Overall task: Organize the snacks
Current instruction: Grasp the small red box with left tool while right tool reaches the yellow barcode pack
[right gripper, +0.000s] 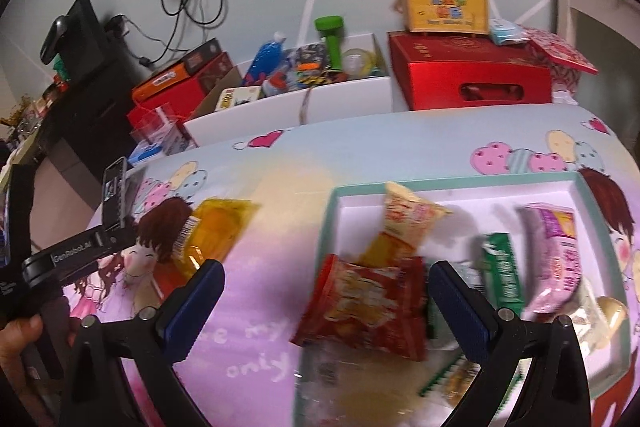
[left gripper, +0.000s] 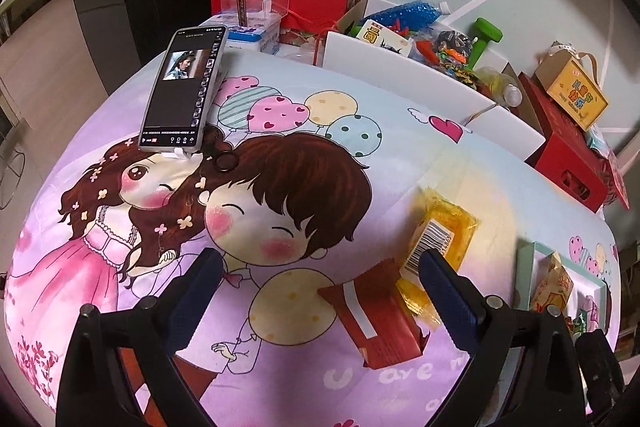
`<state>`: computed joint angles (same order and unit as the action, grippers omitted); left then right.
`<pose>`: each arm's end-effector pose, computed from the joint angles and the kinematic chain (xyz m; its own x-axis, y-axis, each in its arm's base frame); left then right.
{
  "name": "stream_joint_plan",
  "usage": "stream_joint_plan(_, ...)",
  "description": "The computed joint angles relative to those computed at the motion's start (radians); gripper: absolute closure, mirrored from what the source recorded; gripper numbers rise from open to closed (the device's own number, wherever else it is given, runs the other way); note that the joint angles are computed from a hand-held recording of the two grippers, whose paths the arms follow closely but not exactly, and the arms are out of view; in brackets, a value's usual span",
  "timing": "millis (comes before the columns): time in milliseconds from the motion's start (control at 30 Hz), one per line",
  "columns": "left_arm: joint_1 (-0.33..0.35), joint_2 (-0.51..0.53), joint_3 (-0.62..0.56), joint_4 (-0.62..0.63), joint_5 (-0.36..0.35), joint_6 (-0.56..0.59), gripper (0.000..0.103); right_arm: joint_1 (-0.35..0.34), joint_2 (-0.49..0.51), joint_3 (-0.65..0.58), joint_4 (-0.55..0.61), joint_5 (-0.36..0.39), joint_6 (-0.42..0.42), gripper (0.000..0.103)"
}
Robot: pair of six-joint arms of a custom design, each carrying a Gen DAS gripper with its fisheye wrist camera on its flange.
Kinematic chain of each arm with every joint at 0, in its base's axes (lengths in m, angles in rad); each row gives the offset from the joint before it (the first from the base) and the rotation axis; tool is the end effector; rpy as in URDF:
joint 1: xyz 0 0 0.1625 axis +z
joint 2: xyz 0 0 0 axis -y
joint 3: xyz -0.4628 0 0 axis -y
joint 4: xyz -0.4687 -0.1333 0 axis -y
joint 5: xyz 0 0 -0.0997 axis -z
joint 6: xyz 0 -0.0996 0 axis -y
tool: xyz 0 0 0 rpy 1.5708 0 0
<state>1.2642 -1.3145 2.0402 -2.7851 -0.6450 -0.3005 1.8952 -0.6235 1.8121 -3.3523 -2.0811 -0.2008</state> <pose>0.0267 -0.6211 0.2931 -0.7345 -0.4174 -0.5350 0.0514 0.7519 -0.6572 0.2975 -0.6192 -0.0185 -0.8430 -0.1758 0.5084 -0.4413 0.7664 -0.4668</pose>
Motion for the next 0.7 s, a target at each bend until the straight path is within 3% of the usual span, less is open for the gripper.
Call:
stream_joint_plan(367, 0.040, 0.011, -0.038, 0.007, -0.026, 0.033, 0.005, 0.023, 0.078, -0.079, 0.057, 0.013, -0.033, 0.000)
stream_joint_plan(700, 0.068, 0.012, -0.047, 0.074, -0.095, -0.022, 0.005, 0.042, 0.145, -0.158, 0.110, 0.007, -0.059, 0.000)
